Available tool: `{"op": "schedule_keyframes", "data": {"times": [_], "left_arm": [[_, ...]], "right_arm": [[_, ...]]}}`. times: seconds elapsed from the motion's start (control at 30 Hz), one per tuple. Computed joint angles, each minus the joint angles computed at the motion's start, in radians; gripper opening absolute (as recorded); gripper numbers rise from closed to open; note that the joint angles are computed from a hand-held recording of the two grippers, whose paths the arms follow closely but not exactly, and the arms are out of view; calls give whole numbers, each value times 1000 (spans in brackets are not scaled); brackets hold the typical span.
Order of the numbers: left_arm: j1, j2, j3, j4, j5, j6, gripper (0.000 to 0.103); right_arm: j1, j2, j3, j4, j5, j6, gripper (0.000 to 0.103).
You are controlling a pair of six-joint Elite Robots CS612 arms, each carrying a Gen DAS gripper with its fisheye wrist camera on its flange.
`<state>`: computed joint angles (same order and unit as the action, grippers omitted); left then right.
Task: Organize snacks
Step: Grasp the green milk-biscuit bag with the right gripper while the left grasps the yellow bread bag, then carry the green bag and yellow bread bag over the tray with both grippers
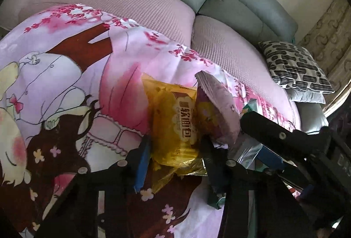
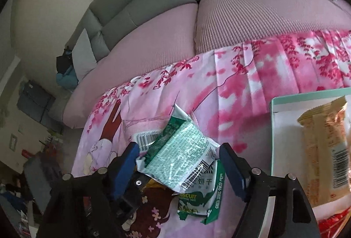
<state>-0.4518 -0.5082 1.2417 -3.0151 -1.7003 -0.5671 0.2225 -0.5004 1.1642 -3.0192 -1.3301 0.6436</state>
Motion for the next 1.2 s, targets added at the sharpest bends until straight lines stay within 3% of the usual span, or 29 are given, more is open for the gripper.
{"op": "schedule_keyframes", "data": {"times": [0.4, 0.7, 0.97, 1.2], "left_arm": [[9, -44, 64, 27, 103, -70, 45], [15, -44, 66, 25, 94, -77, 45], [15, -45, 69, 20, 95, -80, 45], [13, -52, 83, 12, 104, -82, 43]], "right_arm": [[5, 26, -59, 75, -24, -9, 74], [12, 44, -106, 172, -62, -51, 66], [9, 42, -85, 125, -69, -40, 55], [11, 15, -18, 13, -83, -26, 53]]}}
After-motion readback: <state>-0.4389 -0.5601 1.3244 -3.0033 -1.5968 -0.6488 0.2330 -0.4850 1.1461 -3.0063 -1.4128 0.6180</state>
